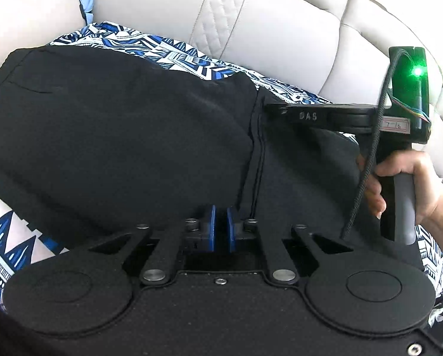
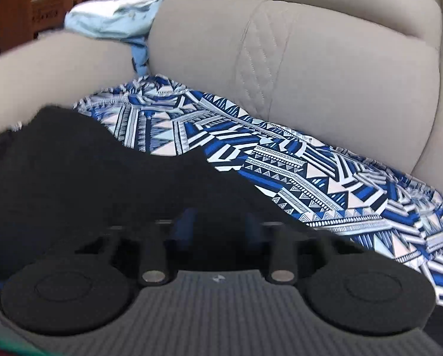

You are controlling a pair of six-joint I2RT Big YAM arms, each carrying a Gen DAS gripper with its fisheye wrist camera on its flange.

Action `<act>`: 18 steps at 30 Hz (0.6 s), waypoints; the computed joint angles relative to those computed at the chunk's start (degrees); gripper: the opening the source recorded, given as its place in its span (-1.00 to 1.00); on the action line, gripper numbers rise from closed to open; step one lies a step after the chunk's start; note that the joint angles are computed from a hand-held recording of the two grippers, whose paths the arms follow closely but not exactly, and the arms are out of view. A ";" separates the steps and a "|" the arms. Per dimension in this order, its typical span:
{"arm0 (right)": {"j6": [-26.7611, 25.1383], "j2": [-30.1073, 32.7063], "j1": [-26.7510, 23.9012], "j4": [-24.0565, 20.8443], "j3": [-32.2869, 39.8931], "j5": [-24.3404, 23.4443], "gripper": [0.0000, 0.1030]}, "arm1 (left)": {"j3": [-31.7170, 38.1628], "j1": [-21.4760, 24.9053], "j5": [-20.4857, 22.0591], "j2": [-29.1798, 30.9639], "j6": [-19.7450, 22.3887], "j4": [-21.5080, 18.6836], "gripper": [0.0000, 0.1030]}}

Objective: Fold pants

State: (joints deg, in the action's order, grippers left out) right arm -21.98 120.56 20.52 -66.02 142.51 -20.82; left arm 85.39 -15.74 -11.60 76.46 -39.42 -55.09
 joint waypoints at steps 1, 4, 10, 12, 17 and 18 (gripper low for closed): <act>0.03 -0.76 0.10 1.68 -1.49 0.94 -0.82 | -0.17 0.08 0.21 -0.09 0.00 0.27 -0.79; -0.30 -2.75 0.04 6.45 -5.67 2.92 -0.86 | -0.78 0.26 0.80 -0.44 0.16 1.04 -0.79; 2.46 0.99 -0.02 5.69 0.39 4.43 -0.85 | -1.74 0.85 2.27 -1.34 -0.13 1.92 -0.79; 2.68 1.76 0.05 5.15 1.52 4.43 -0.83 | -2.35 1.69 3.94 -2.15 -1.74 2.50 -0.73; 4.06 -0.38 -0.37 7.62 -2.15 4.05 0.02 | -3.37 3.02 7.36 -4.11 -0.97 5.91 -0.45; 5.41 -1.24 -0.83 8.35 -3.30 3.18 0.22 | -3.05 2.95 7.66 -4.02 -0.13 6.15 -0.41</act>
State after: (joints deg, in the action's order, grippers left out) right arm -16.57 119.32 19.69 -57.67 139.21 -17.63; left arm 82.35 -12.78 -3.93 72.45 -39.55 -48.94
